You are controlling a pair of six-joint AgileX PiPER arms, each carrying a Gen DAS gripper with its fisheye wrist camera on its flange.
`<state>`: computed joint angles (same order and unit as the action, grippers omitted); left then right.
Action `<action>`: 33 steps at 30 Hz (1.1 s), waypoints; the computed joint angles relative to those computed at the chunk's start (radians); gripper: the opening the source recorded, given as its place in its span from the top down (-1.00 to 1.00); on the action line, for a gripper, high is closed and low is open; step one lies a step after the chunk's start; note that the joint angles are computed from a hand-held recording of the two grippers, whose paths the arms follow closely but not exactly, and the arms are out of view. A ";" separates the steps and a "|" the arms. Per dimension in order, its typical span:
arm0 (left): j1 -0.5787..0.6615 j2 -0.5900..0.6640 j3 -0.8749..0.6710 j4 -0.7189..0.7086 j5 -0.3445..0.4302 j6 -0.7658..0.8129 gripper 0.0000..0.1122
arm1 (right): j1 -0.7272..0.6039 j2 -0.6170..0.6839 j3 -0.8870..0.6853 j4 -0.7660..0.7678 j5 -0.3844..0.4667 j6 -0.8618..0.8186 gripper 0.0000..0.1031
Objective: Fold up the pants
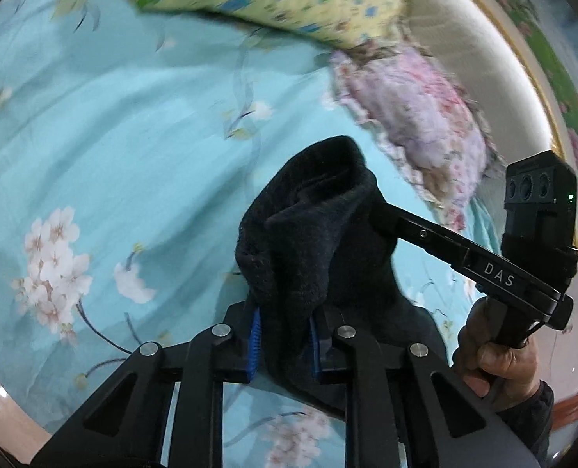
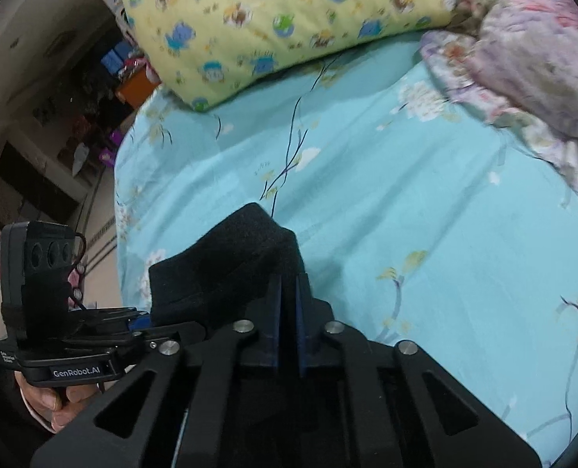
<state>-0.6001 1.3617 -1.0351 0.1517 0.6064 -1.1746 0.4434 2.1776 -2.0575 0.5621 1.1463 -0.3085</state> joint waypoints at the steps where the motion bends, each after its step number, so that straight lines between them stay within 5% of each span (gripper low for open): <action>1: -0.022 0.004 -0.024 0.026 0.014 -0.013 0.67 | -0.015 -0.032 0.042 0.023 -0.018 -0.016 0.86; 19: -0.340 0.109 -0.374 0.265 0.184 -0.093 0.69 | -0.184 -0.509 0.570 0.211 -0.203 -0.190 0.89; 33: -0.508 0.463 -0.852 0.148 0.281 0.147 0.69 | -0.557 -0.830 0.966 0.431 -0.130 -0.408 0.89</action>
<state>-1.1077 1.8245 -1.8867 0.2999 0.8874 -1.0279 -0.1141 1.3480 -1.0911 0.9931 1.0165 -0.7164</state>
